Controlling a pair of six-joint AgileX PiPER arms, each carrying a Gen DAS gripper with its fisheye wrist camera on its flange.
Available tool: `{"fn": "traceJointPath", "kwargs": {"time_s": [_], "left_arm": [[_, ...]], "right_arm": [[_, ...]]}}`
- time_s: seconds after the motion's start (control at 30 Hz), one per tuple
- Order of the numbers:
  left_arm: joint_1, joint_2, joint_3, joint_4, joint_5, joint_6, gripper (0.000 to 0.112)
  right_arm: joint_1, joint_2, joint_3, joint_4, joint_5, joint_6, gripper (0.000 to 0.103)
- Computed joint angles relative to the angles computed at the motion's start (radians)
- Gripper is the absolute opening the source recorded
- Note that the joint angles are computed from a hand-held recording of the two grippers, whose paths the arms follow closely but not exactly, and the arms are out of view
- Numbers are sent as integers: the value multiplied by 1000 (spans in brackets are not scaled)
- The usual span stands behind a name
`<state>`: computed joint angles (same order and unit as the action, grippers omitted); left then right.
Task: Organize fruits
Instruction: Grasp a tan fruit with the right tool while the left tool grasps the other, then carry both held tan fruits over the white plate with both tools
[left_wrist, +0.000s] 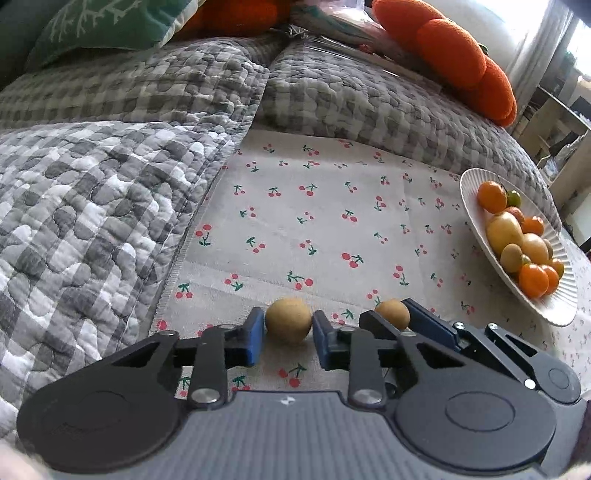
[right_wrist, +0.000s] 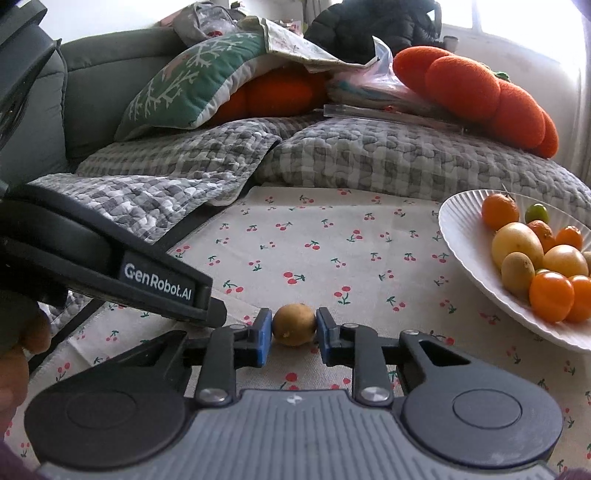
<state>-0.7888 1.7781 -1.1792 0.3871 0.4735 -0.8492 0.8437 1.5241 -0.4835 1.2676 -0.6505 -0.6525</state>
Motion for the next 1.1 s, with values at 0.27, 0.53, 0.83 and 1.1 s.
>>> {"fn": "traceJointPath", "kwargs": {"time_s": [0.27, 0.53, 0.83, 1.1], "left_arm": [[-2, 1, 2, 17, -1, -3, 22], [-1, 0, -4, -7, 9, 22, 22], [-13, -11, -6, -9, 19, 34, 22], [-36, -34, -4, 21, 30, 18, 22]], "right_arm": [[-6, -14, 19, -29, 8, 44, 23], [10, -30, 38, -21, 8, 62, 23], [49, -54, 47, 58, -12, 8, 23], [108, -103, 57, 167, -56, -72, 23]]}}
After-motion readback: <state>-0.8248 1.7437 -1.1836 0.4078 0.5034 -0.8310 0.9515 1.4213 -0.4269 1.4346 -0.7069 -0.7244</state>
